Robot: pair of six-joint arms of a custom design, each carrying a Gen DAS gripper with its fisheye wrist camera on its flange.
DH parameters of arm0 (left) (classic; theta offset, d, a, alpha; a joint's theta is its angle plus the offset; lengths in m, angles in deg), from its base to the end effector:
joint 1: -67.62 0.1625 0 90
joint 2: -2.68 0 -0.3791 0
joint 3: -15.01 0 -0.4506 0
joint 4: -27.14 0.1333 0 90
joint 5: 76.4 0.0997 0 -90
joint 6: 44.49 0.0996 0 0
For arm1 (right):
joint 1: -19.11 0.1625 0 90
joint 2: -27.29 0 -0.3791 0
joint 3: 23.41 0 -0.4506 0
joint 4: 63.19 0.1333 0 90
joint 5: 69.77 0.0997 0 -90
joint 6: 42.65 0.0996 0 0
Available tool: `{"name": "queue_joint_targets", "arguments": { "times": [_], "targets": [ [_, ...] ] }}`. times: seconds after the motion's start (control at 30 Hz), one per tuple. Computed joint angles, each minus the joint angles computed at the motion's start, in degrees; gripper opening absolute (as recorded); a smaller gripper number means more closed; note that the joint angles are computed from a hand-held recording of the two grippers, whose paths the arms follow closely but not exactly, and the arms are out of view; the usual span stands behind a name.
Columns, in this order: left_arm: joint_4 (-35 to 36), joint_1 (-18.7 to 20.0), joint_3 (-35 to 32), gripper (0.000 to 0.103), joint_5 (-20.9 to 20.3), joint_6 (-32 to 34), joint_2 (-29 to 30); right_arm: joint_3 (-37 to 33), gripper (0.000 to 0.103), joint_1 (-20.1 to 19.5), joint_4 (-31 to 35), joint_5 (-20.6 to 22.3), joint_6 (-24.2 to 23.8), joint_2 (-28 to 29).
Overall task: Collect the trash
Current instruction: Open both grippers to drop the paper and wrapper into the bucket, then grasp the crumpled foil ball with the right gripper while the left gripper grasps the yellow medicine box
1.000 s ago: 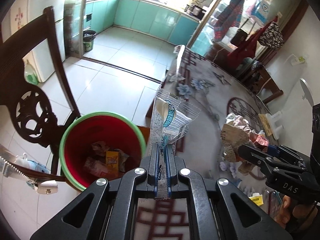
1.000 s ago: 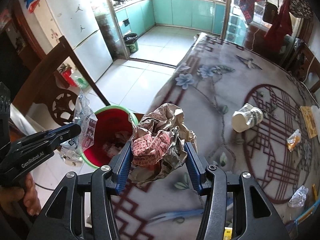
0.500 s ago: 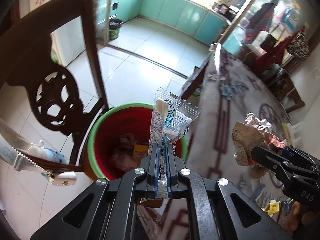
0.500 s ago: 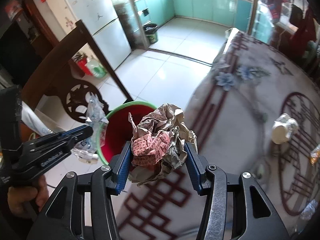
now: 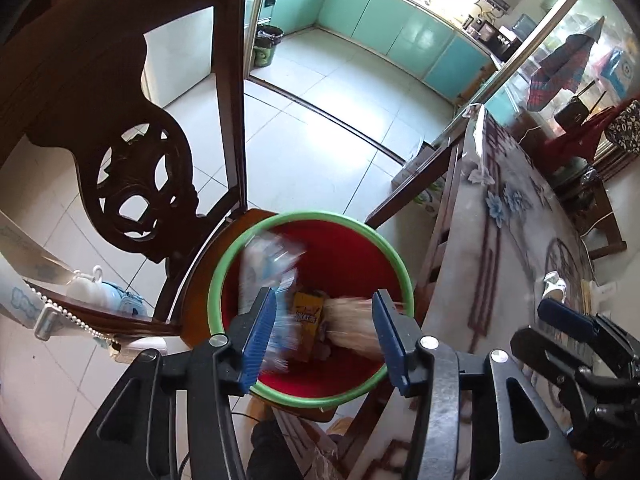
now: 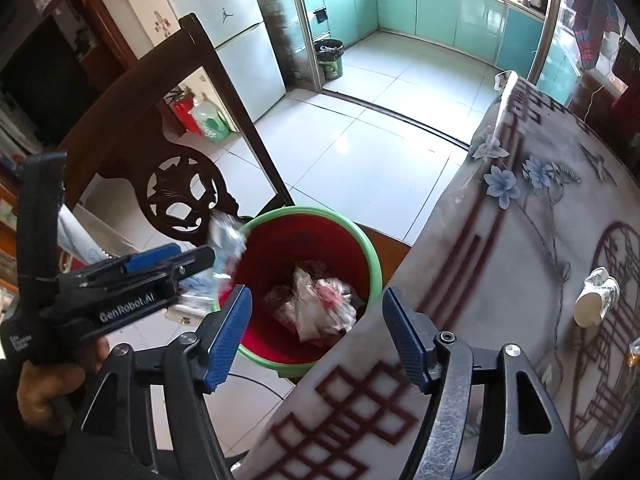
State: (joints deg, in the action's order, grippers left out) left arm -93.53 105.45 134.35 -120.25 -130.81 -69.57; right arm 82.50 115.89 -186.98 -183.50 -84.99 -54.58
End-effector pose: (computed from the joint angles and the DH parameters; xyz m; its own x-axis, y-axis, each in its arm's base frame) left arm -0.2679 -0.4678 0.0992 -0.7730 -0.5439 -0.3265 -0.2147 0.7086 -0.6722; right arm 0.1609 -0.5638 0.2812 -0.5995 -0.6890 0.4072 -0.7037 0.6962 0.1420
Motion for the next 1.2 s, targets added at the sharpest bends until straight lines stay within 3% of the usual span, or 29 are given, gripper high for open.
{"name": "queue_joint_targets", "arguments": {
  "times": [0.33,0.5,0.9,1.03,1.2],
  "targets": [
    [-1.62,-0.92,-3.46,0.049,0.29,3.61,3.81,-0.35,0.069,-0.7,0.21,0.66,-0.92,-2.48],
    [-4.98,-2.3,-7.6,0.049,-0.06,10.34,9.04,-0.95,0.073,-2.79,0.04,1.45,-1.13,-5.44],
    [-14.53,-5.32,-26.07,0.049,-7.71,31.19,29.41,-8.89,0.075,-14.11,-1.79,-0.65,0.41,-10.39],
    [-14.32,-6.81,-33.06,0.049,-9.86,36.3,35.68,-13.8,0.08,-18.62,-6.91,-3.78,0.35,-9.54],
    [-14.55,-8.2,-41.18,0.049,-13.79,44.15,42.88,-20.15,0.083,-25.26,-10.33,-3.96,5.56,-8.3]
  ]
}}
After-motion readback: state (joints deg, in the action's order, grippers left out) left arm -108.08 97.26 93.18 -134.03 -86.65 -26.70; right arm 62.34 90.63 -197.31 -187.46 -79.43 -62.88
